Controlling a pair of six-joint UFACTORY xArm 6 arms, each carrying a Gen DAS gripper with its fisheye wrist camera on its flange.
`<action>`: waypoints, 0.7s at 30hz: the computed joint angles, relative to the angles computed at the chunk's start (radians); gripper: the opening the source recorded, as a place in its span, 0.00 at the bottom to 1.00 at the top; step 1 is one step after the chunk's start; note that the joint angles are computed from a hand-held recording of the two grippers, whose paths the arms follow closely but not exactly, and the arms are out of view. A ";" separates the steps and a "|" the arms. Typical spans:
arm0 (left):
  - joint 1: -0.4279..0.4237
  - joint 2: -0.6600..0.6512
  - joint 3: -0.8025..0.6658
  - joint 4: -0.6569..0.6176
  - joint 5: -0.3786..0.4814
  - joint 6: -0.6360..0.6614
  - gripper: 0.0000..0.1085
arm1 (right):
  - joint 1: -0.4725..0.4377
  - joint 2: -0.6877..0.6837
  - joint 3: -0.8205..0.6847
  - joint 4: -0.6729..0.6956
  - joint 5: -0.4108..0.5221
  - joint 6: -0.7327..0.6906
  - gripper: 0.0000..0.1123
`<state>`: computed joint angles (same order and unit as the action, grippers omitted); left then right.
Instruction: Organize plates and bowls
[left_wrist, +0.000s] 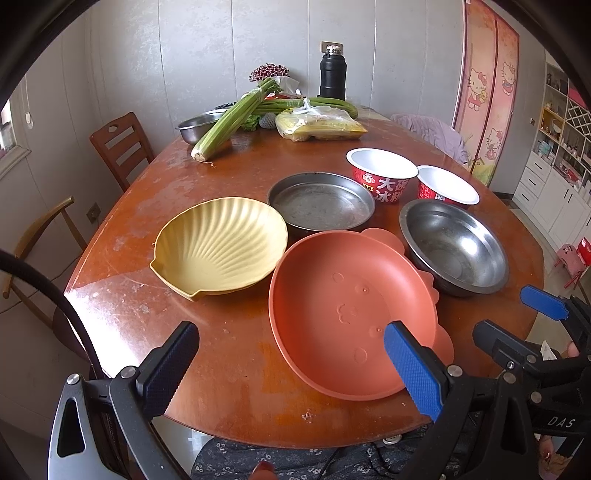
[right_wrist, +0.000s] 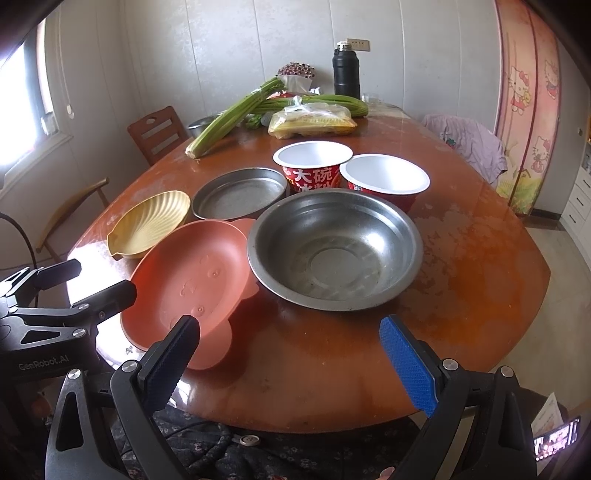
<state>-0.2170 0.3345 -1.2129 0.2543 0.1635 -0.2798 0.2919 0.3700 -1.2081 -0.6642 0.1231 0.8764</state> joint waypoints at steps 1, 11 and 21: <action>0.001 0.000 0.001 0.000 -0.002 0.001 0.93 | -0.001 0.001 -0.001 -0.005 -0.003 0.004 0.88; 0.011 0.002 0.000 -0.032 -0.007 0.029 0.93 | 0.017 0.012 -0.023 0.093 -0.007 -0.103 0.88; 0.072 0.013 -0.028 -0.047 -0.016 0.009 0.93 | 0.069 0.098 -0.174 0.390 0.026 -0.433 0.88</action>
<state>-0.1448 0.3475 -1.2405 0.2075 0.1472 -0.2710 0.3608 0.4683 -1.3821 -0.2746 0.1491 0.4432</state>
